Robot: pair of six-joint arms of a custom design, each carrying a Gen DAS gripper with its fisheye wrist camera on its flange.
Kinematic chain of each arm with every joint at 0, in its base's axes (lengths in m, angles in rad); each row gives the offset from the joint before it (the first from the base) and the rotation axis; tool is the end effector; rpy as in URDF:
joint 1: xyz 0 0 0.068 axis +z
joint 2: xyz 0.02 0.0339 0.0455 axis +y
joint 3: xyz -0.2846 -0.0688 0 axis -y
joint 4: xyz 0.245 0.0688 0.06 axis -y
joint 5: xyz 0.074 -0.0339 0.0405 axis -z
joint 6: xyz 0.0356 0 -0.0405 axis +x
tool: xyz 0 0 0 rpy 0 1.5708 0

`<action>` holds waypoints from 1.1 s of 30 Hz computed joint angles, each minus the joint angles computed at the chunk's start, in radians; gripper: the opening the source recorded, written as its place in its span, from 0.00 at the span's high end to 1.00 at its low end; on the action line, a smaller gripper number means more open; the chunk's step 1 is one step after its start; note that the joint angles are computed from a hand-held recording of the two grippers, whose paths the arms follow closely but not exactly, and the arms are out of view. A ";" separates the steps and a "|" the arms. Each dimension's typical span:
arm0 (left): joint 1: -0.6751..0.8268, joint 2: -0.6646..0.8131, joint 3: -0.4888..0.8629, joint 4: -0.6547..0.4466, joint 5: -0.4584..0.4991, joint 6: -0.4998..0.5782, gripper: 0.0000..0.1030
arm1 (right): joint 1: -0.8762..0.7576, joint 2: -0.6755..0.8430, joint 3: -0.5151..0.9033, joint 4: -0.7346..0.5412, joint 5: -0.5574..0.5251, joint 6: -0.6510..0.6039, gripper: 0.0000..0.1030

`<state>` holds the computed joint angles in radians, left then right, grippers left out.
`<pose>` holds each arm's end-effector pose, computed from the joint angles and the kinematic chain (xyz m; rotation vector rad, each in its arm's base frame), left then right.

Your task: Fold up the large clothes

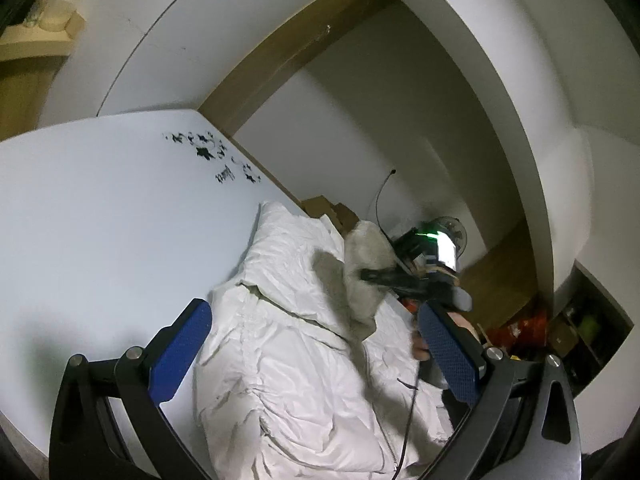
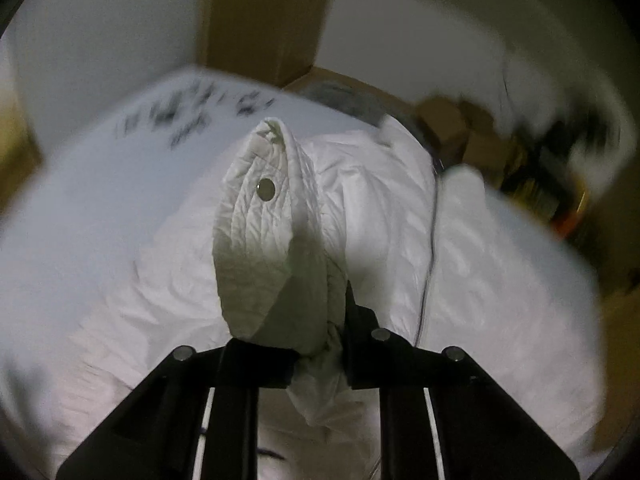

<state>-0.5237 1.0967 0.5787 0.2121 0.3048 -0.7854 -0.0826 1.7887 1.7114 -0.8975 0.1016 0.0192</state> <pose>0.1987 -0.1271 0.2650 -0.0383 2.0397 -1.1515 0.3902 -0.0359 0.3417 0.1692 2.5396 -0.1541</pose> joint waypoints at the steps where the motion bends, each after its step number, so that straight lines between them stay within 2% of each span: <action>1: -0.005 0.008 0.002 0.006 0.001 -0.003 0.00 | -0.075 -0.014 -0.006 -0.013 -0.098 0.032 0.82; 2: -0.013 0.018 0.005 0.009 -0.002 -0.004 0.00 | -0.150 -0.030 -0.033 -0.014 -0.196 0.059 0.83; 5: -0.045 0.050 0.023 0.013 -0.014 -0.006 0.00 | -0.338 -0.060 -0.151 0.021 -0.395 0.098 0.83; 9: -0.093 0.101 0.068 0.003 -0.024 -0.008 0.00 | -0.535 0.008 -0.252 0.064 -0.593 0.122 0.82; 11: -0.127 0.120 0.090 -0.005 -0.049 0.002 0.00 | -0.606 0.071 -0.284 0.070 -0.683 0.122 0.81; 14: -0.165 0.142 0.130 -0.039 -0.082 0.012 0.00 | -0.673 0.072 -0.347 0.115 -0.782 0.131 0.77; 15: -0.178 0.150 0.144 -0.053 -0.097 0.015 0.00 | -0.695 0.043 -0.371 0.128 -0.789 0.132 0.67; 16: -0.188 0.158 0.153 -0.060 -0.108 0.016 0.00 | -0.714 0.015 -0.392 0.146 -0.800 0.135 0.42; 18: -0.208 0.187 0.185 -0.080 -0.122 0.017 0.00 | -0.750 -0.038 -0.426 0.199 -0.842 0.150 0.05; 20: -0.237 0.224 0.235 -0.114 -0.131 0.017 0.00 | -0.770 -0.035 -0.391 0.159 -0.821 0.112 0.04; 21: -0.257 0.237 0.256 -0.128 -0.139 0.018 0.00 | -0.789 -0.022 -0.377 0.134 -0.843 0.094 0.04; 24: -0.328 0.281 0.321 -0.161 -0.171 0.042 0.00 | -0.917 0.020 -0.330 0.031 -0.976 0.019 0.04; 27: -0.383 0.328 0.372 -0.185 -0.189 0.065 0.00 | -1.106 0.007 -0.295 -0.079 -1.051 -0.108 0.04; 30: -0.418 0.388 0.417 -0.194 -0.186 0.057 0.00 | -1.366 0.117 -0.106 -0.210 -1.065 -0.171 0.04; 33: -0.447 0.450 0.465 -0.194 -0.178 0.033 0.00 | -1.514 0.287 0.150 -0.237 -0.974 -0.089 0.04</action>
<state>-0.9712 1.5467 1.0441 0.0177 0.1273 -0.7525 -1.5967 2.0753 1.8616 -1.1341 -0.8723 -0.0696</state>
